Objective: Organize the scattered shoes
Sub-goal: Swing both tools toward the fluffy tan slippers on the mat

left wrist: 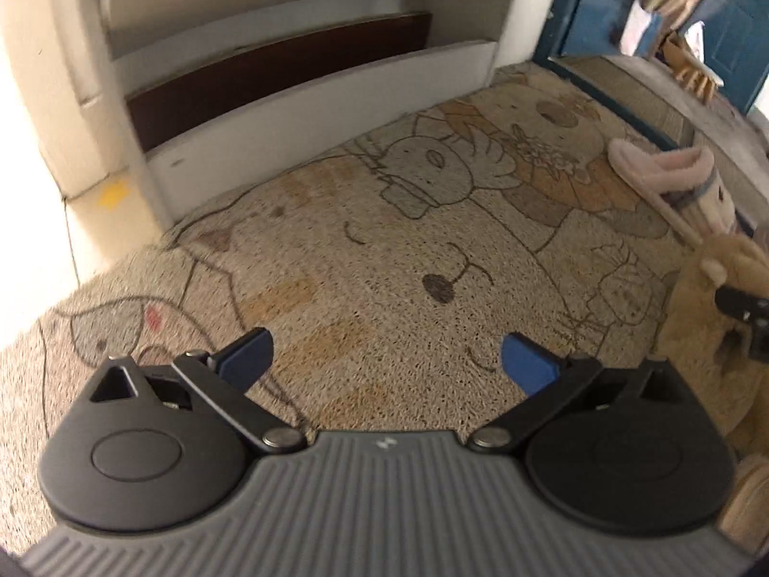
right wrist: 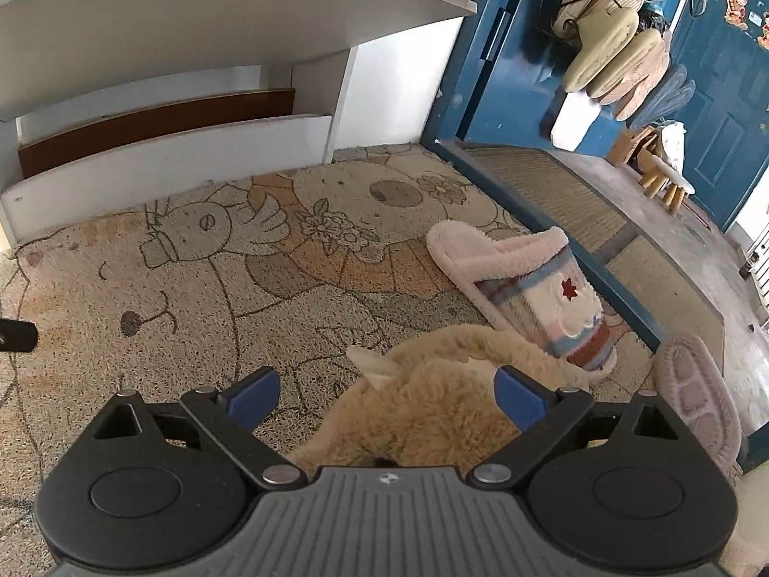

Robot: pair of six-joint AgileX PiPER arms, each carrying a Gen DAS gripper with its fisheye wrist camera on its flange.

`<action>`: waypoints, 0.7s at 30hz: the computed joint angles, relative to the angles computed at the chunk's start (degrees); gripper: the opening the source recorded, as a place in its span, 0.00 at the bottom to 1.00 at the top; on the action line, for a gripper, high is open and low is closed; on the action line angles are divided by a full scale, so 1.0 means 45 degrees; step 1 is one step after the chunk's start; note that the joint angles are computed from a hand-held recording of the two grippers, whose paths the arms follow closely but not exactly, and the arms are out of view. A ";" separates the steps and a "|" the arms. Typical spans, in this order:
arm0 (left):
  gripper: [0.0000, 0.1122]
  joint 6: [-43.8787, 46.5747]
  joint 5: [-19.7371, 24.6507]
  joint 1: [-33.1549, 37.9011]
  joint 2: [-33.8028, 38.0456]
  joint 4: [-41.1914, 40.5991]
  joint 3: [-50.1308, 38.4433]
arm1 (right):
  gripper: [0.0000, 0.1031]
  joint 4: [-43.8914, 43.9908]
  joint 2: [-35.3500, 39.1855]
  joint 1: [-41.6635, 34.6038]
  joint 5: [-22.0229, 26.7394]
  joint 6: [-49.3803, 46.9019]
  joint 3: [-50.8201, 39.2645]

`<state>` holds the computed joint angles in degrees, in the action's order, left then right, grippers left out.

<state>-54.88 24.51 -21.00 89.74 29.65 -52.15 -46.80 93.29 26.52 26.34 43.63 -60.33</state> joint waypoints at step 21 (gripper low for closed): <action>0.92 0.1843 0.1896 -0.2834 0.1155 -0.1464 -0.3970 | 0.99 0.6106 -0.3973 -0.4021 0.0998 -0.6897 0.0098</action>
<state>-46.58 33.04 -33.75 94.94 23.06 -70.02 -19.33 75.41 8.42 30.83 12.60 -59.89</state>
